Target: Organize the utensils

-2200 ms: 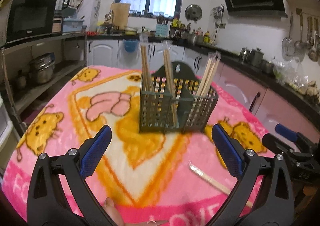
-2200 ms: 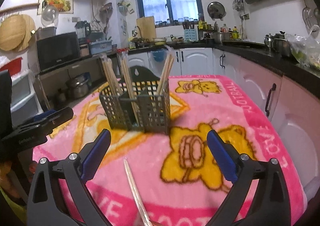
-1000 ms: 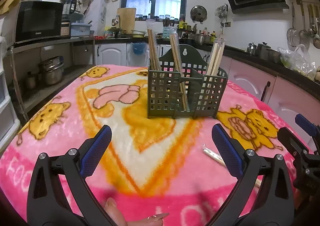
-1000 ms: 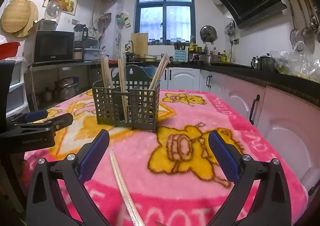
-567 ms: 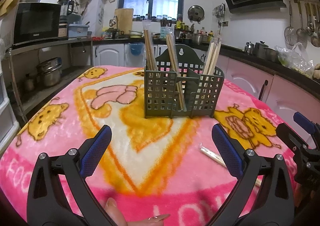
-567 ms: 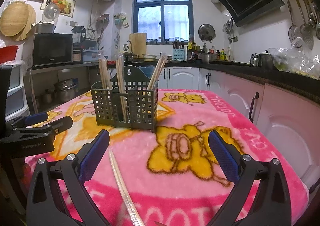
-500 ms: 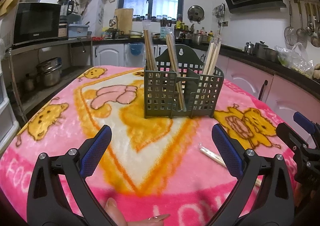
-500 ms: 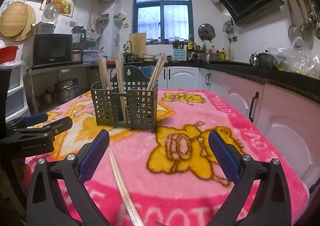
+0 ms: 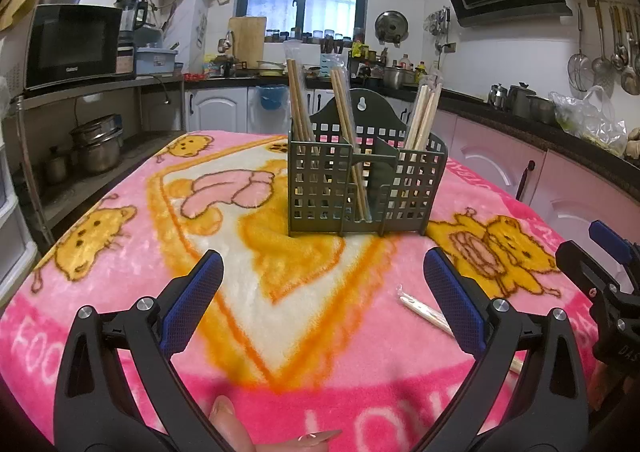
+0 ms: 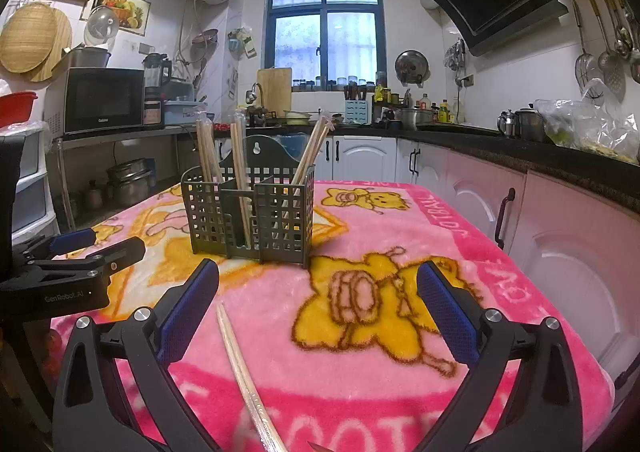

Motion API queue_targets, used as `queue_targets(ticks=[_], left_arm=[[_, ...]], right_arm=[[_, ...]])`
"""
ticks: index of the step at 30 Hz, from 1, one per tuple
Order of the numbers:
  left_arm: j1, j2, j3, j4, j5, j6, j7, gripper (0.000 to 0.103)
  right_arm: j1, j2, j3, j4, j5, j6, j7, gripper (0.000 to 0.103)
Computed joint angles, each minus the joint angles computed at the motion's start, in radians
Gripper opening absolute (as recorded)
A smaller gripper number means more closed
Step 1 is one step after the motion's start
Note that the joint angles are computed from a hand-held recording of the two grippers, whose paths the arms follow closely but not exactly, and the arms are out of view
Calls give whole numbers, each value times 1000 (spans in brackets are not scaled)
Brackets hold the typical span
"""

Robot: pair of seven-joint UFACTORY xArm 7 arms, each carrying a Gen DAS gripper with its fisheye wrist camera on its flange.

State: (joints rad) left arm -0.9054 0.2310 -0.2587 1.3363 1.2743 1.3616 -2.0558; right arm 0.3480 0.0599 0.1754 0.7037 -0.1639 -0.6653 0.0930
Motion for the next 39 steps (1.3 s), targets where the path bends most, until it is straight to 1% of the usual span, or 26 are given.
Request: queue_targets(ticks=[25, 30, 31, 34, 35, 39], left_arm=[[-6, 9, 3, 13, -3, 8, 5, 92], [-2, 2, 3, 4, -4, -7, 6, 92], [0, -1, 3, 1, -5, -12, 9, 92], [5, -4, 2, -4, -4, -21, 13, 92], [7, -5, 1, -6, -5, -29, 11, 92], [12, 1, 1, 2, -18, -35, 25, 92]], right_arm=[[-3, -3, -1, 1, -2, 2, 4, 97], [-8, -14, -2, 7, -20, 32, 21, 97], [-12, -16, -3, 12, -38, 42, 36, 96], [-5, -26, 0, 8, -15, 50, 14, 97], [-6, -29, -1, 9, -23, 49, 19, 97], [1, -33, 2, -1, 10, 33, -1, 97]])
